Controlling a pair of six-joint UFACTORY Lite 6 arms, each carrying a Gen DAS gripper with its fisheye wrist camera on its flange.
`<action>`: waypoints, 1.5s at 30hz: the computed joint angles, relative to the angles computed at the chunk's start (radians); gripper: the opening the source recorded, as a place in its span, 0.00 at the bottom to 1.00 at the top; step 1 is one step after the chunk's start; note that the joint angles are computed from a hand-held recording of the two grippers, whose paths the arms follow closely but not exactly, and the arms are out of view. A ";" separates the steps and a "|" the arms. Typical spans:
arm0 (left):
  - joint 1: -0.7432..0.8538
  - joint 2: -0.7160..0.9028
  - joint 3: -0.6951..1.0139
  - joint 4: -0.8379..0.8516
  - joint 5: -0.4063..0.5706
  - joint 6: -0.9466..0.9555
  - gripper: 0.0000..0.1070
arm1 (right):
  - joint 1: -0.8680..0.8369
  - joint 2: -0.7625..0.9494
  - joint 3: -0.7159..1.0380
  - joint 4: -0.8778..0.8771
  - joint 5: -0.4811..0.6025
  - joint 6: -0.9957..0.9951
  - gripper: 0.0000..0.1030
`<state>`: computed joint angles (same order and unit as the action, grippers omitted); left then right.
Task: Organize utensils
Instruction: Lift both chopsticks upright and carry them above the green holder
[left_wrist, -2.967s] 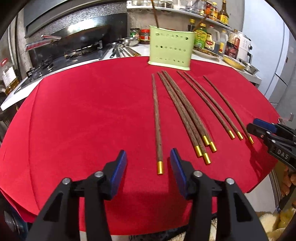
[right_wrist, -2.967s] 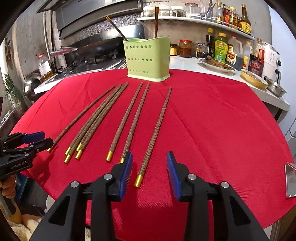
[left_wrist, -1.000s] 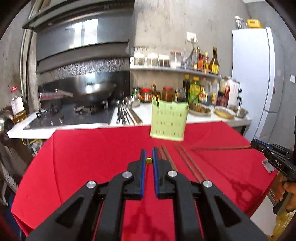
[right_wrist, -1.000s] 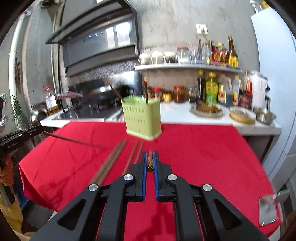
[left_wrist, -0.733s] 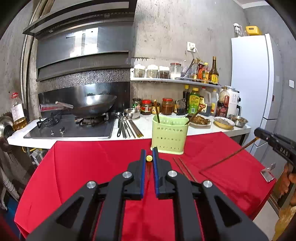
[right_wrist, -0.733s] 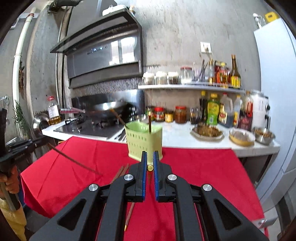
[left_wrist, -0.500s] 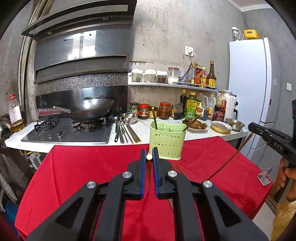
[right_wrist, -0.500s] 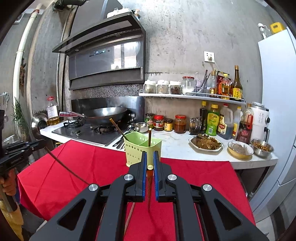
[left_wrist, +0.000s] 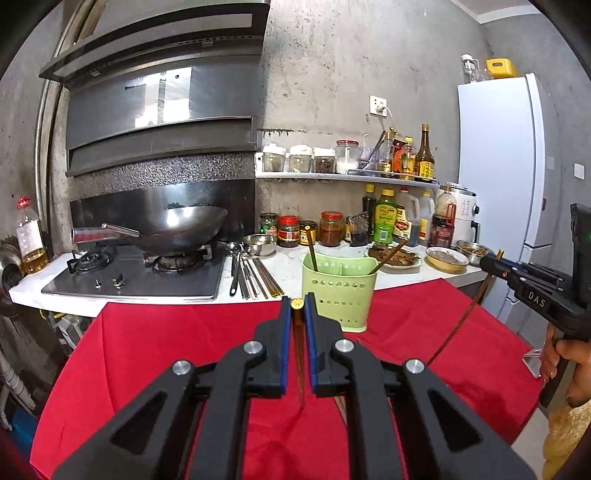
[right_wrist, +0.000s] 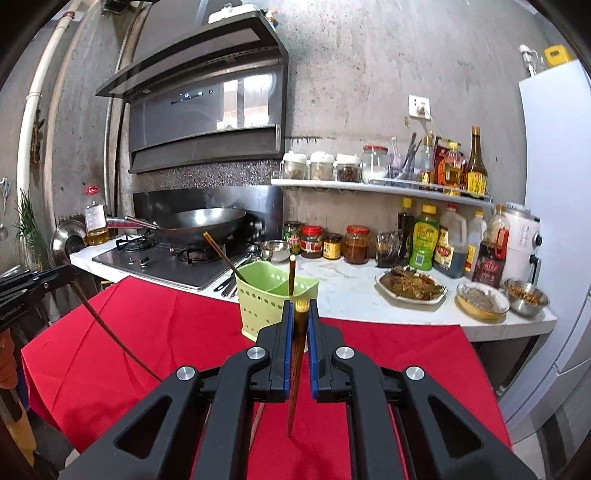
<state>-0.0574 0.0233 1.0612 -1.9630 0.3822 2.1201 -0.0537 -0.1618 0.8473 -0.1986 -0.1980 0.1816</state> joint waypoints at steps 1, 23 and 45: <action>-0.009 0.003 -0.010 -0.065 -0.004 0.065 0.07 | -0.002 0.039 0.012 -0.039 -0.004 0.042 0.07; -0.020 0.285 0.185 0.340 0.012 -0.361 0.05 | -0.030 0.226 0.062 -0.234 -0.062 0.258 0.07; -0.049 0.272 0.248 0.403 -0.009 -0.413 0.05 | -0.025 0.198 0.072 -0.219 -0.027 0.226 0.07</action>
